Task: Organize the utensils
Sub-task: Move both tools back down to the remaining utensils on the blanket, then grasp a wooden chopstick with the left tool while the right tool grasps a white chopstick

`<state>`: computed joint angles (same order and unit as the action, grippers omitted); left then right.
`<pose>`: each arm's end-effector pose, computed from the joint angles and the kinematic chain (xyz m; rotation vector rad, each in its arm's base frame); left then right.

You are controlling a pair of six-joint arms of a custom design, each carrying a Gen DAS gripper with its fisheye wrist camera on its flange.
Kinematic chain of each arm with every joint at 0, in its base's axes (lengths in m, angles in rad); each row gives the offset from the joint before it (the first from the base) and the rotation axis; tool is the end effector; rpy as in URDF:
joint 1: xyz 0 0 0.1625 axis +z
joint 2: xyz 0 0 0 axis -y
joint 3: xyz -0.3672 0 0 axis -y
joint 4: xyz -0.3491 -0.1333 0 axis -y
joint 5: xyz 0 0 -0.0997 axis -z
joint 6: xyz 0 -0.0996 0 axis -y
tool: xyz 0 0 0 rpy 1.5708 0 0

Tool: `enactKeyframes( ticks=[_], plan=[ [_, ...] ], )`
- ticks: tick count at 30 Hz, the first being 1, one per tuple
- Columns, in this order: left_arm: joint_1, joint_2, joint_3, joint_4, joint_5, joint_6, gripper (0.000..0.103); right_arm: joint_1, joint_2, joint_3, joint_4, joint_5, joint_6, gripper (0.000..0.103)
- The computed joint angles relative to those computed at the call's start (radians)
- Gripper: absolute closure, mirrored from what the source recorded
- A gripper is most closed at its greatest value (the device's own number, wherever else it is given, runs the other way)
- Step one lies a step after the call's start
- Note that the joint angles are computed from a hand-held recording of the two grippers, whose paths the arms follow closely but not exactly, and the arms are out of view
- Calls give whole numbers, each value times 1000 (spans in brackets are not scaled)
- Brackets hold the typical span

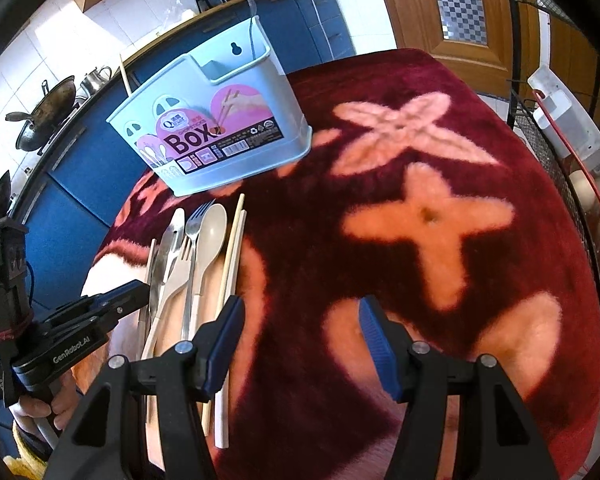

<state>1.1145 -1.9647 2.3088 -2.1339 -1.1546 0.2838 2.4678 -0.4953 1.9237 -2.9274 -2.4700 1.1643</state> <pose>0.0215 -0.3501 0.3165 0.9267 2.5638 -0.3481 0.3999 -0.2485 -0.0775 -0.2843 -2.4330 0.9684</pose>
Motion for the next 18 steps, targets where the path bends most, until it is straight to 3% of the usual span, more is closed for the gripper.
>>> enactKeyframes(
  ticks=[10,18],
  plan=[
    [18,-10,-12,4,-36,-3,96,1,2,3,-11,3,-17,41],
    [23,-19,-13,-51,25,23,96,-12,6,-30,6,56,-84,42]
  ],
)
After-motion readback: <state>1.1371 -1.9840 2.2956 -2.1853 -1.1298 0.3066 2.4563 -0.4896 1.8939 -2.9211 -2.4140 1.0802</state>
